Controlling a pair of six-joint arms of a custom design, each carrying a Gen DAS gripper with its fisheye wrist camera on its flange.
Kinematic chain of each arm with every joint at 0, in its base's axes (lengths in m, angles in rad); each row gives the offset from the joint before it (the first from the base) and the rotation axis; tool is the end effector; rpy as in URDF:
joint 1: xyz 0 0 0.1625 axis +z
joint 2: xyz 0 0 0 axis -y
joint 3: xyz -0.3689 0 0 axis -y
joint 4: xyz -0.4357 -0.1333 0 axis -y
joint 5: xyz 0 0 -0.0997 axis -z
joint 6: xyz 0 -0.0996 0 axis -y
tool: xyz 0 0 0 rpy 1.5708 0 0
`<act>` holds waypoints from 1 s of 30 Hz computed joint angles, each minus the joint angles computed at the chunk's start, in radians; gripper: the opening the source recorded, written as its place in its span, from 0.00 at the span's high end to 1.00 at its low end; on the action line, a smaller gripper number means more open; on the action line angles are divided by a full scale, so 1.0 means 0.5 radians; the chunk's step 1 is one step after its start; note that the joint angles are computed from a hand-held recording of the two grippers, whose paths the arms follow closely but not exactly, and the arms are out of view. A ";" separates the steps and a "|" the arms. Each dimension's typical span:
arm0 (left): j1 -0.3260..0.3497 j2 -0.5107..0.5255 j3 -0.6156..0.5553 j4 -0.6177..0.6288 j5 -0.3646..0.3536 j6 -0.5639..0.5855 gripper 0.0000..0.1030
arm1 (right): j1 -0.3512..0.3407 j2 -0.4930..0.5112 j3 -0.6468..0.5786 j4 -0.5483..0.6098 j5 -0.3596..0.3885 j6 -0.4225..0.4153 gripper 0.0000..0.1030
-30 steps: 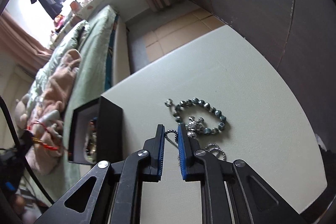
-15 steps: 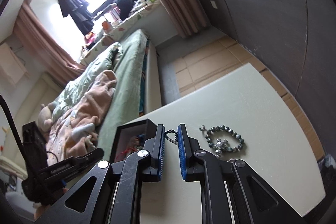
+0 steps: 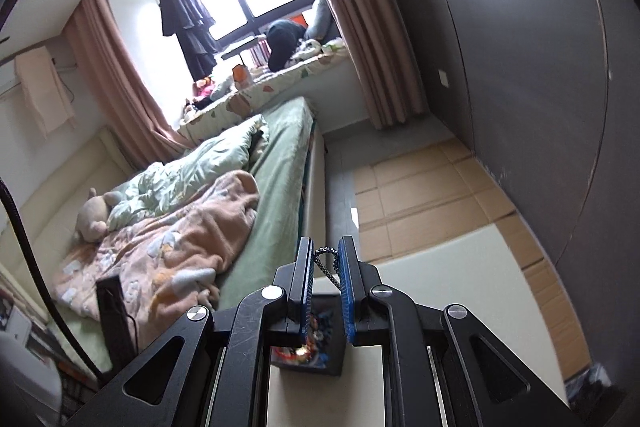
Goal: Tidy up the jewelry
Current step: 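Lift the silver chain with the right tool and lower it into the box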
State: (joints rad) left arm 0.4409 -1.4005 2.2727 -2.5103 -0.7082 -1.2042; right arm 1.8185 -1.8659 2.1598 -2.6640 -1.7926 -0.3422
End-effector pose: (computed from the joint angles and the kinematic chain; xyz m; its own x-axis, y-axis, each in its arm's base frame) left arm -0.3147 -0.3795 0.1345 -0.9584 -0.1945 -0.2088 0.0212 0.6814 -0.7316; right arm 0.2180 -0.4079 0.3930 -0.8700 -0.3081 0.3850 -0.4914 0.6078 -0.6238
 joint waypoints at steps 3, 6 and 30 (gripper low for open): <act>0.000 -0.012 0.005 0.010 0.012 -0.006 0.36 | 0.112 0.059 -0.079 -0.013 -0.076 0.005 0.87; 0.001 -0.027 0.013 -0.004 0.017 0.011 0.36 | 0.230 0.131 -0.167 -0.028 -0.148 0.018 0.87; 0.014 -0.286 0.188 -0.102 0.110 -0.109 0.36 | 0.646 0.548 -0.458 -0.157 -0.282 0.019 0.87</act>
